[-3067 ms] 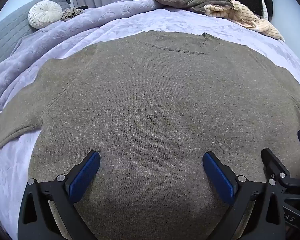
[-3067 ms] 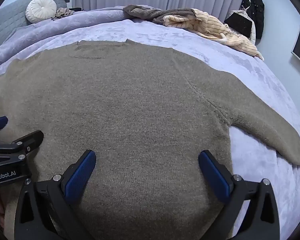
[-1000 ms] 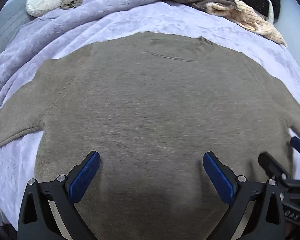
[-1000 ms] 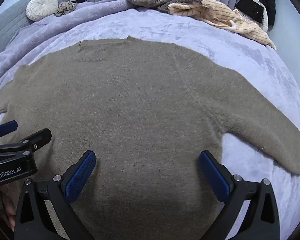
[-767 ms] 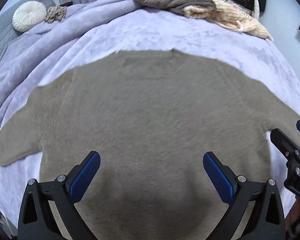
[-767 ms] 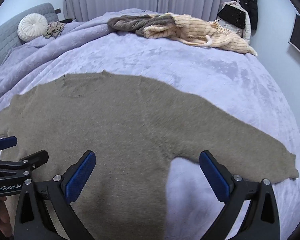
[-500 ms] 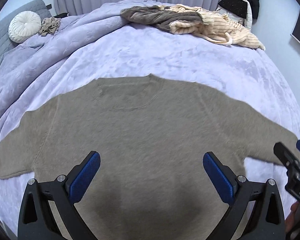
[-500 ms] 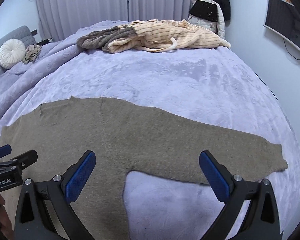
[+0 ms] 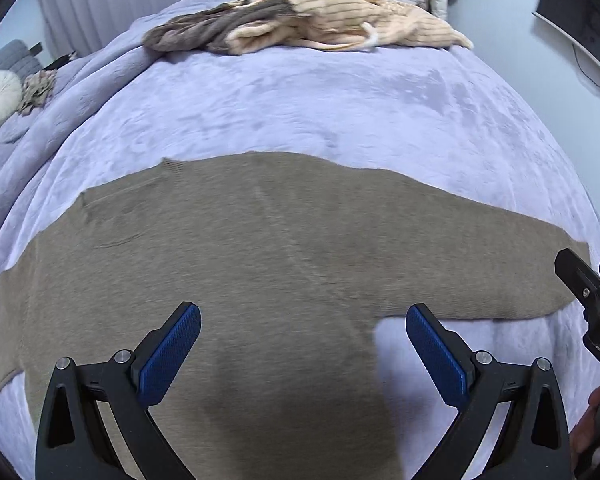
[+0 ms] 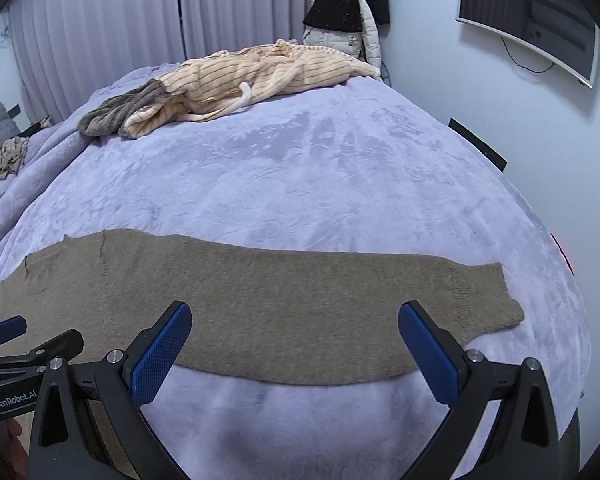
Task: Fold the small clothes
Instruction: 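Move the right gripper toward the cuff of a sweater sleeve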
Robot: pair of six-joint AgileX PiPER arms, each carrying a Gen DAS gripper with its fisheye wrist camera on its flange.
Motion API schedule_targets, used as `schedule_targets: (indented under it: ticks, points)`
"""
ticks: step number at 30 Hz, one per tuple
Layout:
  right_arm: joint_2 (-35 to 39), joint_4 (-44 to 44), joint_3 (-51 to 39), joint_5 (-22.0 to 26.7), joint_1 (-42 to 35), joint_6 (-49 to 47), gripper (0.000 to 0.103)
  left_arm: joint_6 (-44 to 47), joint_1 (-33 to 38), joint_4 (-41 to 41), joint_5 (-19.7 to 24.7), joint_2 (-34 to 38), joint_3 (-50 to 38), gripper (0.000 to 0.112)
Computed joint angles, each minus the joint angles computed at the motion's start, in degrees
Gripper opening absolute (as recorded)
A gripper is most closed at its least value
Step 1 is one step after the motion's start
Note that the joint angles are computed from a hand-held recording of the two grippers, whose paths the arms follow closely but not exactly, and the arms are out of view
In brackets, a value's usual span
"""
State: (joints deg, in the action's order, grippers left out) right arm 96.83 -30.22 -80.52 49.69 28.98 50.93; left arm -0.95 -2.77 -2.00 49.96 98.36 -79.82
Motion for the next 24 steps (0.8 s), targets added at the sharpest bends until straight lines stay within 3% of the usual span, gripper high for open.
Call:
schedule_targets:
  ticks: [13, 19, 24]
  points:
    - [-6.8, 3.3, 13.5, -7.9, -12.9, -5.3, 0.103, -10.1, -11.9, 6.4, 1.3, 7.5, -5.9, 0.103]
    - [-9.9, 10.8, 21.4, -14.4, -22.5, -11.8, 0.103, -12.3, -13.6, 7.3, 2.2, 10.4, -8.9, 0.103]
    - [-9.9, 24.2, 24.3, -19.1, -29.9, -25.0, 0.103, -13.6, -14.0, 7.3, 2.5, 12.2, -11.0, 0.103]
